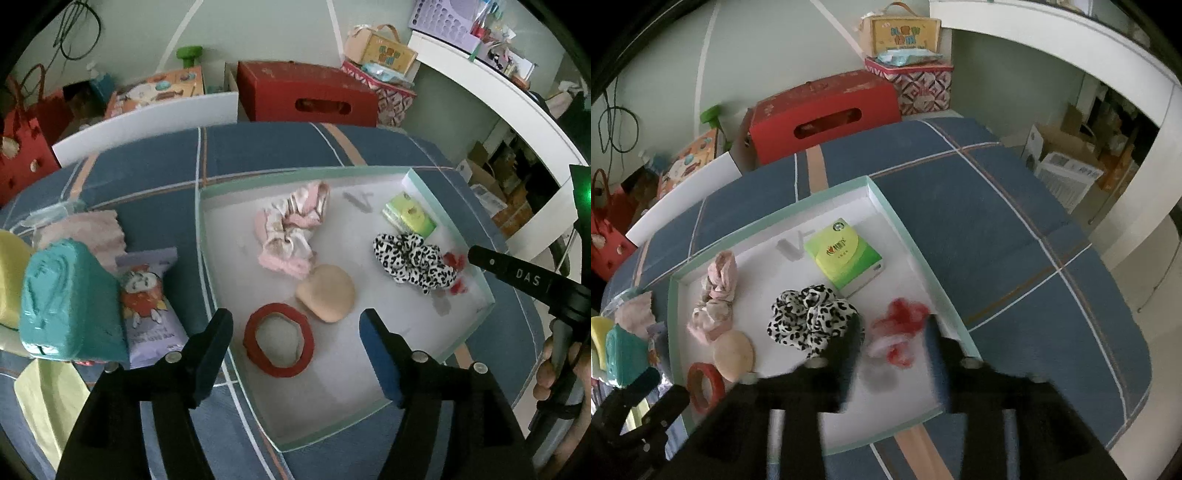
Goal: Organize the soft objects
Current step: 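Carry the red ring and red plush toy over the white tray, then open both tools to drop the ring and plush toy into the tray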
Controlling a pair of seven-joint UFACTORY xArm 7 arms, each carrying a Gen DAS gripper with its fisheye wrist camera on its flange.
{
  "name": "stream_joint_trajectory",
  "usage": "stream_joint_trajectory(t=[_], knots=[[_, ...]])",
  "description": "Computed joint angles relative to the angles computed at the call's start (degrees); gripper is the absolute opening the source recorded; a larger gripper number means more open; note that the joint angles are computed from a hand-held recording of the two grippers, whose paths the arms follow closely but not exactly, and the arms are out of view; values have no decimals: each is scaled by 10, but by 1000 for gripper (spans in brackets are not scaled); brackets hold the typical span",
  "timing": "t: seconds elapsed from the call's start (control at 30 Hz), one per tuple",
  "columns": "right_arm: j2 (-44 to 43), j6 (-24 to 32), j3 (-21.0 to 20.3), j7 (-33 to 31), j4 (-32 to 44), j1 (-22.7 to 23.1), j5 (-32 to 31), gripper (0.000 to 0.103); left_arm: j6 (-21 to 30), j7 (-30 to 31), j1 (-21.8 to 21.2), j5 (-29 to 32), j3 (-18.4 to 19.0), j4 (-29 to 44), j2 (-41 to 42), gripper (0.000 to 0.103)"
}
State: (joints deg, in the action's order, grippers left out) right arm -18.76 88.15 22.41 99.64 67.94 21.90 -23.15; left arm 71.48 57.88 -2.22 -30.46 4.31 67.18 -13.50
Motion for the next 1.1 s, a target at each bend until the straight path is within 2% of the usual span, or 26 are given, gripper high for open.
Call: stream_joint_trajectory(t=[0.1, 0.17, 0.23, 0.3, 0.43, 0.6, 1.1], knots=[[12, 17, 7, -3, 23, 2, -12, 59, -3, 0, 2, -6, 3, 4, 0, 84], [26, 38, 12, -7, 47, 5, -22, 62, -3, -4, 4, -10, 5, 9, 3, 84], [43, 62, 16, -12, 74, 11, -34, 69, -12, -13, 9, -2, 4, 11, 2, 84], [52, 71, 15, -15, 89, 19, -43, 76, -27, -17, 11, 7, 3, 6, -4, 93], [67, 79, 10, -12, 112, 34, -55, 90, -30, -34, 17, 15, 8, 15, 3, 95], [88, 96, 7, -12, 140, 51, -70, 101, -33, -50, 27, 14, 14, 27, 8, 96], [159, 56, -21, -57, 201, 96, -101, 101, -28, -29, 60, -12, 36, 87, 32, 96]])
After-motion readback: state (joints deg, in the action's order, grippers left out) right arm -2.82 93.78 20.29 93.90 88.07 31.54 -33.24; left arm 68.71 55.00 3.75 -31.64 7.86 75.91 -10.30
